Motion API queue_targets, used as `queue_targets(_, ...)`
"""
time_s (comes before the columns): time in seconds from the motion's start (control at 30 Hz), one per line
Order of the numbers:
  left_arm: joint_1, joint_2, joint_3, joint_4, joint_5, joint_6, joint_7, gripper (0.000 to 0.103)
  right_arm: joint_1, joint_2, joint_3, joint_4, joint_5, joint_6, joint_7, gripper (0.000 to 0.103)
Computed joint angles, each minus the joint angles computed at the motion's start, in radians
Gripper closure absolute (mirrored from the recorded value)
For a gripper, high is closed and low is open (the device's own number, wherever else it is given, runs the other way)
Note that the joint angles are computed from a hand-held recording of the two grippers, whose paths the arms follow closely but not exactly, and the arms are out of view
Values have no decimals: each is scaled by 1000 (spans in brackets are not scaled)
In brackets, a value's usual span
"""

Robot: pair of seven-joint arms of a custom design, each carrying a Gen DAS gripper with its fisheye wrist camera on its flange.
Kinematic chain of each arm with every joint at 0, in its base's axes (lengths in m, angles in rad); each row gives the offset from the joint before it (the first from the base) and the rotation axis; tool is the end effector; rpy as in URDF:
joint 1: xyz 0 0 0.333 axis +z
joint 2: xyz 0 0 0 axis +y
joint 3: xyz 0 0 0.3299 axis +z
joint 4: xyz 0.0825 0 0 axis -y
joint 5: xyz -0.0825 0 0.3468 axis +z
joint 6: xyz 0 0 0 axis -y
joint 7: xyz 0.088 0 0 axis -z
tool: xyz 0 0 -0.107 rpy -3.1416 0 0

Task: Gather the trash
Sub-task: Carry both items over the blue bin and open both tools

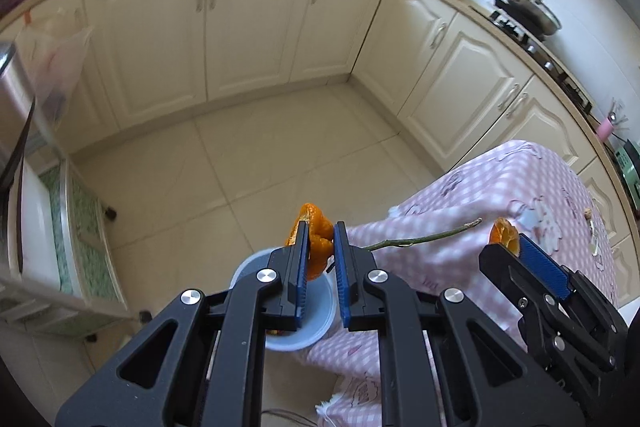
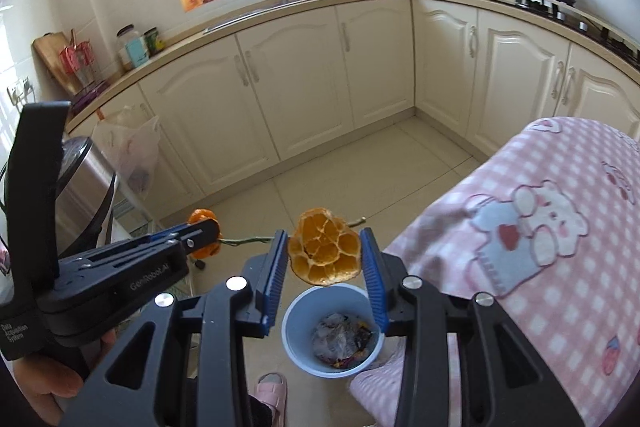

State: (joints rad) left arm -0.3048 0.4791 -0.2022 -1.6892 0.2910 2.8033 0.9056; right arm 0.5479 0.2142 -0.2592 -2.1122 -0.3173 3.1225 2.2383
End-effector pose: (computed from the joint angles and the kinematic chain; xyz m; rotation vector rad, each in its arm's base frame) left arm 0.6091 -0.3259 0.4319 -1.9367 1.9976 -0.8852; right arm 0.5589 0.2040 0.4475 -1.6650 1.7247 -0.5202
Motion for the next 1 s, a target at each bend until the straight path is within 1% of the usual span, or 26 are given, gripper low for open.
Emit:
queue_targets(0.03,9,4,-9,-1,-13,-3,6,91,-8,11,17,13,11,-7,-13,67)
queue_targets(0.17,28,26,-27,13,-48,-18,30,91,-22,45,51,50,50,-31,-54,67)
queue_targets(0.3,30,53,-36,45,-68,-33,53,90,-36,68,69,70,94,-42,-94,67)
queue_targets(0.37,34,65,-45,60,-82,-37,71,87,-40,77,72,76,114,-44,-112,67)
queue_targets(0.43,27,72,-39,70,-83,-37,73,77,-44,85,75,84,134,-48,-129,67)
queue_targets(0.5,19,76,-32,77,-80,-33,72,74,-49,95,78,94,154,-52,-146,67)
queue_targets(0.63,15,77,-26,81,-77,-37,73,73,-54,109,85,106,188,-55,-176,67)
queue_targets(1.0,23,61,-19,54,-80,-20,58,73,-35,136,79,135,236,-60,-217,67)
